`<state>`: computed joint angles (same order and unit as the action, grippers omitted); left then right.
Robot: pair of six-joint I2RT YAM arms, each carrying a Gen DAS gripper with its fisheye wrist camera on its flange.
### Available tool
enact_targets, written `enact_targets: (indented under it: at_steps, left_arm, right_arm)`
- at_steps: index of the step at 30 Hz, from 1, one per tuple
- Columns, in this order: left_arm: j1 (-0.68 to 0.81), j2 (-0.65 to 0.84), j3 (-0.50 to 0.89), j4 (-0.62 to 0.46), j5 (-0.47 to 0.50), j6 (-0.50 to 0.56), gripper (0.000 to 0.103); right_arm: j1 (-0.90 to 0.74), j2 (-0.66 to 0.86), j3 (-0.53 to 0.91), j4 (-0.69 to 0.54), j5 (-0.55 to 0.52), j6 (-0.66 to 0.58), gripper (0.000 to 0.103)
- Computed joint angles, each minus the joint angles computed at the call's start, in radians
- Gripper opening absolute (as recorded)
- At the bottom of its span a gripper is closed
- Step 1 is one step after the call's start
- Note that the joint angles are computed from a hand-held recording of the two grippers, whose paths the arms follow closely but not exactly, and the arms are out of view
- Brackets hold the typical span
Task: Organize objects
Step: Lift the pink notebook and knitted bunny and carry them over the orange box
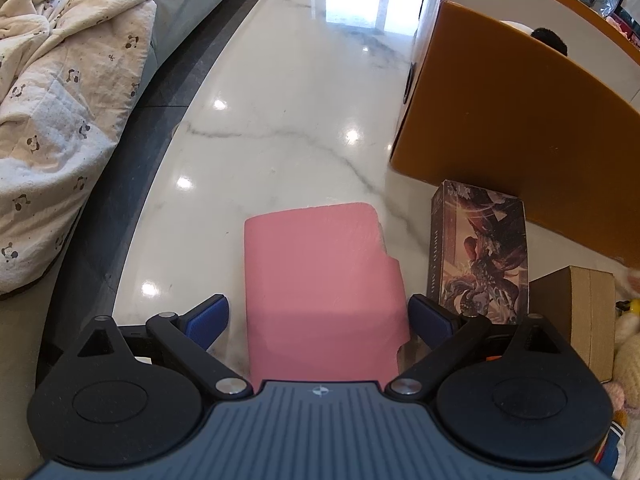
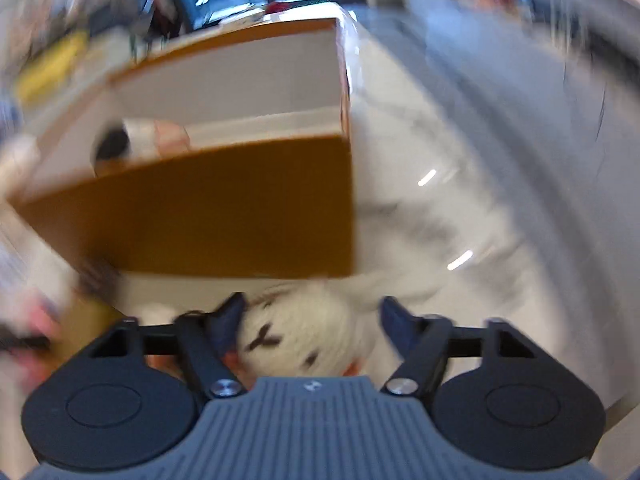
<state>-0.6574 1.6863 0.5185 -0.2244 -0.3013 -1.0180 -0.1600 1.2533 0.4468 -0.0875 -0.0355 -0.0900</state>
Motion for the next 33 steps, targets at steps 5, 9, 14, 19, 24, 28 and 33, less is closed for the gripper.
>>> enact_targets:
  at_steps: [5,9,14,19,24,28,33]
  left_arm:
    - [-0.002,0.005,-0.012,0.014,0.001,-0.006,0.103]
    - [-0.004,0.004,-0.013,0.013,0.0,-0.008,0.103]
    - [-0.004,-0.004,-0.013,0.006,0.001,-0.006,0.103]
    - [-0.004,-0.005,-0.011,0.004,0.001,-0.005,0.103]
    - [-0.007,-0.004,-0.012,0.005,0.0,-0.008,0.103]
    - [-0.009,-0.004,-0.014,0.006,-0.002,-0.009,0.103]
    - [-0.014,-0.025,-0.023,0.013,-0.008,0.014,0.102]
  right_arm:
    - [-0.186,-0.042,0.026,-0.096,-0.347,0.031,0.091]
    - [-0.261,-0.045,0.043,-0.18,-0.457,0.1,0.096]
    - [-0.286,-0.142,0.003,-0.246,-0.398,0.295,0.096]
    - [-0.223,-0.176,-0.022,-0.251,-0.31,0.396,0.097]
    - [-0.159,-0.126,-0.024,-0.256,-0.24,0.489,0.098]
    - [-0.113,-0.137,-0.049,-0.231,-0.222,0.542,0.098]
    - [-0.112,-0.093,-0.06,-0.201,-0.274,0.543,0.101]
